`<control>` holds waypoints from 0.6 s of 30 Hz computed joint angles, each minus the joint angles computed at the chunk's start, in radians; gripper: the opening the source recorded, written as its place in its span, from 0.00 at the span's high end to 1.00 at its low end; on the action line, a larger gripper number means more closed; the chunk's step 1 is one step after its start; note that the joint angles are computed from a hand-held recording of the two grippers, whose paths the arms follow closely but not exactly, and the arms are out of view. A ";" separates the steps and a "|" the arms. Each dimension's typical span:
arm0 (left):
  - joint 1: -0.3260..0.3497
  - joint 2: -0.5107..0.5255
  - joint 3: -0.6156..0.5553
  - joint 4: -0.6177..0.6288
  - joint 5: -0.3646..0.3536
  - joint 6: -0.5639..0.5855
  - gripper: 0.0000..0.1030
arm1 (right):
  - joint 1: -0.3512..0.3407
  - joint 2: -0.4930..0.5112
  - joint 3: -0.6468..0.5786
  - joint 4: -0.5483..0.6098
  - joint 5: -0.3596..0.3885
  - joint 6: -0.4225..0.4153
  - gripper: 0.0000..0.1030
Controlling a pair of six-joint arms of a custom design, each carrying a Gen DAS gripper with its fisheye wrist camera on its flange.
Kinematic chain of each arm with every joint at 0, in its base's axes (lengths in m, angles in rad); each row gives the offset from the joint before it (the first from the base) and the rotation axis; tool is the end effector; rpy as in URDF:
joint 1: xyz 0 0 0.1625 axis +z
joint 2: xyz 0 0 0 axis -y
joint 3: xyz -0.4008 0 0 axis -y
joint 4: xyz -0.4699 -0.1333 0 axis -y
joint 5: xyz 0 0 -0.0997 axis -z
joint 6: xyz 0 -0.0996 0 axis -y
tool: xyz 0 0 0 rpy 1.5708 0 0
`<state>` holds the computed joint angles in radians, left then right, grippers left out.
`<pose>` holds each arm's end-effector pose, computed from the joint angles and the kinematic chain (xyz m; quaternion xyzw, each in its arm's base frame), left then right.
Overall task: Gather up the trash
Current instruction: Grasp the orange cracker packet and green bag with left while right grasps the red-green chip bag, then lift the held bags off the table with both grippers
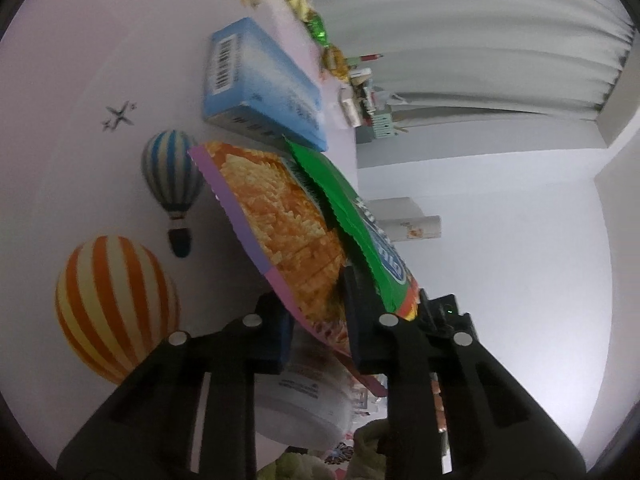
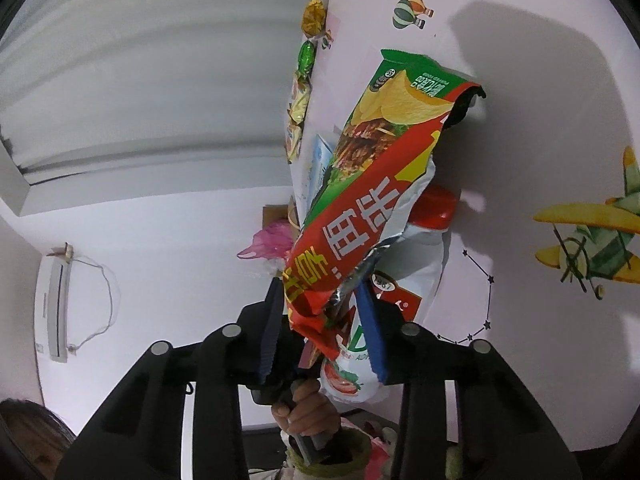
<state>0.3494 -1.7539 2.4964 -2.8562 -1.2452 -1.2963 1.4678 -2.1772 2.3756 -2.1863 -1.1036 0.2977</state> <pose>-0.3262 -0.2946 0.2096 0.0790 -0.9484 0.2298 0.2039 0.1403 -0.3758 0.3583 0.1424 0.9423 -0.1785 0.2450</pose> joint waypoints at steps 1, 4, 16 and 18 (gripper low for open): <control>-0.002 -0.002 0.002 -0.006 0.000 0.006 0.83 | -0.005 -0.002 0.002 -0.002 0.009 0.000 0.65; -0.013 -0.002 0.000 -0.009 0.008 0.025 0.85 | -0.027 -0.009 0.013 -0.008 0.034 0.007 0.69; -0.054 -0.029 0.005 -0.012 0.051 0.060 0.91 | -0.058 -0.019 0.030 -0.036 0.127 0.005 0.91; -0.056 -0.029 0.004 -0.007 0.053 0.061 0.91 | -0.061 -0.012 0.028 -0.030 0.147 0.008 0.90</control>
<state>0.2930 -1.7829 2.5004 -2.8627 -1.1920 -1.2353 1.4071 -2.1896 2.4032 -2.2163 -0.9566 0.3055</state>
